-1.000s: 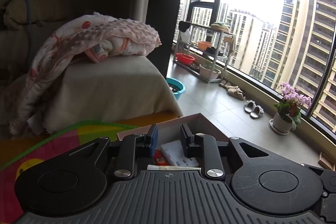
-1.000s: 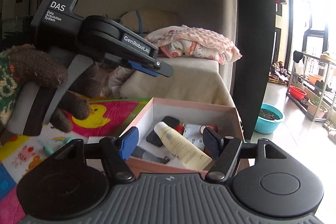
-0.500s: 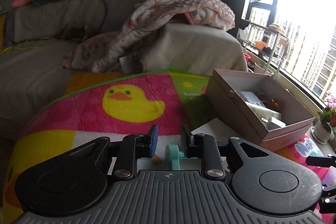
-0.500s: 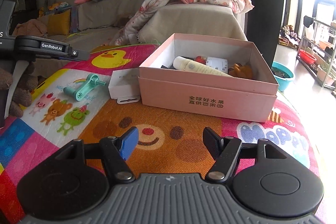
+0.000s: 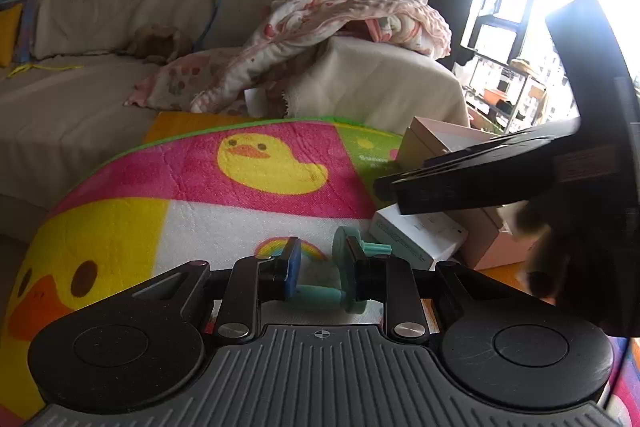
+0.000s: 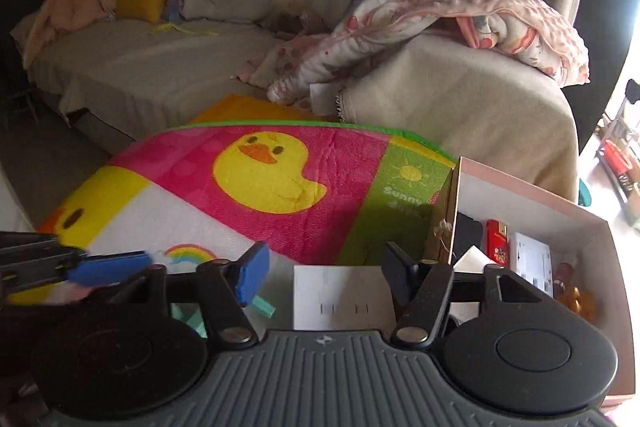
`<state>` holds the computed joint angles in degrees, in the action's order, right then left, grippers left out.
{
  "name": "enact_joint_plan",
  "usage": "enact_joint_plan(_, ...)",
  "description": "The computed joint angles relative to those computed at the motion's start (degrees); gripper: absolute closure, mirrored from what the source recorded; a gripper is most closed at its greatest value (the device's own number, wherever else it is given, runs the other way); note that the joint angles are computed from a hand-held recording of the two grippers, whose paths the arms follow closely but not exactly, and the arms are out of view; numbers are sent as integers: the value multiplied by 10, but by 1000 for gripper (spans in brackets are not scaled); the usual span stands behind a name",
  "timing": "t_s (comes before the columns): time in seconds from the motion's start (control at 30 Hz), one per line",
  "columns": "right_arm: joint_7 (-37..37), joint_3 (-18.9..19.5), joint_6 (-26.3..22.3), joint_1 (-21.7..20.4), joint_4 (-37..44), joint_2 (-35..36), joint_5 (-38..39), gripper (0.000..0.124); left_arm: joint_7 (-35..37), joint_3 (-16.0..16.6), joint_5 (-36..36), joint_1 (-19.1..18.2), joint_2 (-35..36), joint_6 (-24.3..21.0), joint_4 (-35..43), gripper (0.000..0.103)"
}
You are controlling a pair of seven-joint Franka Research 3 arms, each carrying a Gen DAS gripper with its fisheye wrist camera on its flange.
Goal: Organize rigid objects
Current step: 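Move the left gripper to the teal clamp while the right moves to the white cable box, then grasp the white USB-C cable box with the right gripper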
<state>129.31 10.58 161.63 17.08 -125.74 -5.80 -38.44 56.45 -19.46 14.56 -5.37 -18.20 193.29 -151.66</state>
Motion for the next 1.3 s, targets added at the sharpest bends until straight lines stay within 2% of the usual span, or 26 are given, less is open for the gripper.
enact_joint_plan(0.07, 27, 11, -50, 6, 59, 54, -60, 78, -6, 43, 12, -34, -7, 7, -13, 77)
enact_joint_plan(0.13, 41, 1, -81, 24, 97, 92, -102, 82, -13, 87, 28, -72, -10, 8, -20, 77)
enact_joint_plan(0.2, 18, -9, -114, 40, 122, 114, -76, 88, -22, 131, 46, -108, -12, 13, -27, 77)
enact_joint_plan(0.27, -14, -17, -133, 48, 124, 115, -10, 92, -31, 150, 55, -121, -14, 18, -32, 77)
enact_joint_plan(0.37, -57, -28, -91, 57, 62, 68, 63, 93, -45, 162, 63, -127, -11, 21, -32, 77)
enact_joint_plan(0.47, -102, -23, -51, 61, -15, 9, 116, 93, -50, 158, 71, -123, -8, 18, -28, 77)
enact_joint_plan(0.63, -179, -18, -1, 54, -137, -91, 200, 93, -52, 179, 92, -152, -5, -2, -18, 77)
enact_joint_plan(0.7, -207, -16, 28, 46, -191, -136, 210, 92, -47, 199, 102, -179, -1, -14, -10, 77)
enact_joint_plan(0.77, -207, 11, 53, 11, -238, -180, 189, 83, -35, 207, 106, -195, 1, -24, -4, 77)
enact_joint_plan(0.83, -185, 59, 80, -48, -284, -228, 154, 65, -19, 203, 105, -200, 2, -32, 1, 77)
enact_joint_plan(0.9, -172, 97, 98, -95, -323, -276, 138, 63, -2, 194, 100, -201, 4, -41, 6, 77)
enact_joint_plan(1.07, -142, 168, 116, -183, -389, -374, 147, 62, 15, 102, 80, -125, 2, -62, 13, 77)
enact_joint_plan(1.1, -140, 163, 113, -183, -396, -383, 162, 62, 18, 88, 79, -113, 0, -69, 15, 77)
enact_joint_plan(1.2, -153, 82, 129, -125, -424, -390, 230, 60, 33, 95, 70, -126, 1, -86, 18, 77)
enact_joint_plan(1.23, -152, 69, 143, -117, -435, -396, 248, 60, 38, 95, 66, -128, 1, -92, 18, 77)
enact_joint_plan(1.3, -146, 73, 159, -120, -450, -405, 272, 60, 41, 75, 67, -111, 2, -95, 20, 77)
